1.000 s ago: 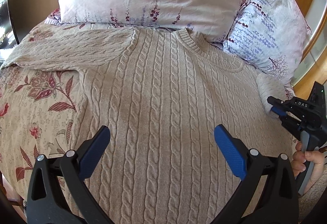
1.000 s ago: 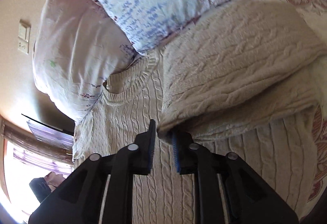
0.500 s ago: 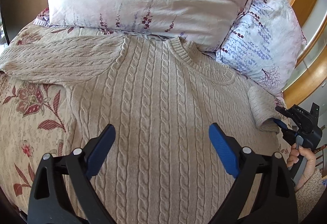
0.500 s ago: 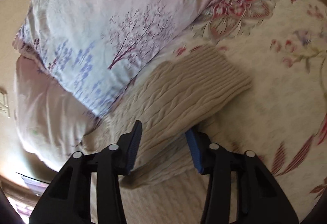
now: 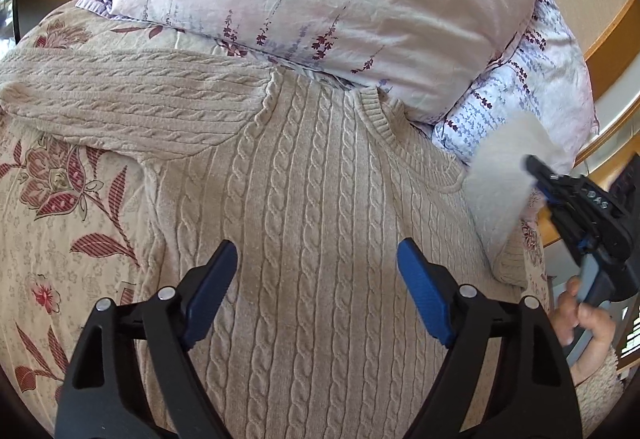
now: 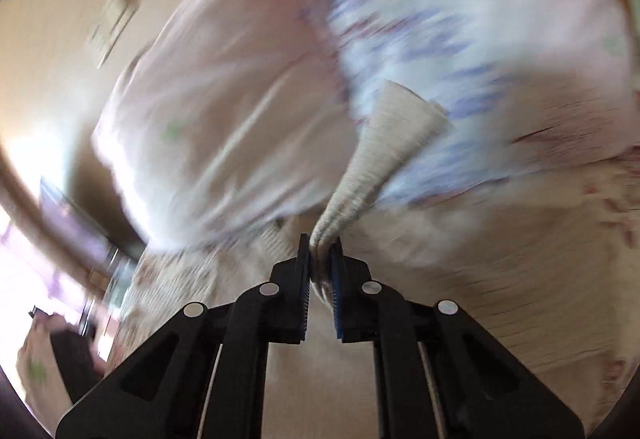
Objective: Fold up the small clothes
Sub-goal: 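Fold the sleeve across the sweater body with the right tool, then release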
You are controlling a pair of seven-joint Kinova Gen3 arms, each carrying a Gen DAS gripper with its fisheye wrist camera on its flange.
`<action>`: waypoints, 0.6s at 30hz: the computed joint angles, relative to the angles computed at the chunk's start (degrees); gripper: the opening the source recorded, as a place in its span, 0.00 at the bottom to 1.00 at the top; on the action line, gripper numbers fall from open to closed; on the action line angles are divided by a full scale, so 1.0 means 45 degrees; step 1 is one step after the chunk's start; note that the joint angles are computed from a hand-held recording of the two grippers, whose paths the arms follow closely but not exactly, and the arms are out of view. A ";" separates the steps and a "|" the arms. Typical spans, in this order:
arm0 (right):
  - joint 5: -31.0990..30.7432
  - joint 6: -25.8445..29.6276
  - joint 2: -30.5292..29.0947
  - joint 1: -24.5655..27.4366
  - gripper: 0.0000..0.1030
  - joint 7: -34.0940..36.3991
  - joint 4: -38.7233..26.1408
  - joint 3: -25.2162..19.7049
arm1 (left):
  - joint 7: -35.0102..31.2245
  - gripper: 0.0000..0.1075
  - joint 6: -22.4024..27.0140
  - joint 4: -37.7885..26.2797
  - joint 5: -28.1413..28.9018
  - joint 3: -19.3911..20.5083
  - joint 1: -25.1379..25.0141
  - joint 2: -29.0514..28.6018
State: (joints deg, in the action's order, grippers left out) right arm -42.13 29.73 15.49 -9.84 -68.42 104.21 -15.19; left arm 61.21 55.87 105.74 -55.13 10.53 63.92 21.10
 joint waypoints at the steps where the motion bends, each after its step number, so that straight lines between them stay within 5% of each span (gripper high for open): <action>1: 0.0374 0.0518 0.0551 -0.0318 0.32 -0.0211 -0.0400 -0.0200 | 0.0079 0.76 -0.0128 0.0075 -0.0092 -0.0023 -0.0014 -0.0027; 3: 0.1020 0.1553 0.1318 -0.0684 0.60 -0.1041 -0.1020 -0.0486 | 0.0318 0.76 -0.0565 0.0300 -0.0373 -0.0083 -0.0093 -0.0112; 4: 0.1034 0.1929 0.1471 -0.0938 0.65 -0.1246 -0.1083 -0.0350 | 0.0426 0.76 -0.0826 0.0422 -0.0543 -0.0116 -0.0165 -0.0155; 9: -0.0409 0.1896 0.0764 0.0026 0.65 -0.0630 0.0282 -0.0177 | 0.0992 0.67 -0.2611 0.0995 -0.1504 -0.0457 -0.0788 -0.0241; 18: -0.4021 0.1953 -0.0412 0.3914 0.49 -0.1146 0.3609 0.2279 | 0.3351 0.44 -0.6178 0.1775 -0.3467 -0.1539 -0.2079 -0.0073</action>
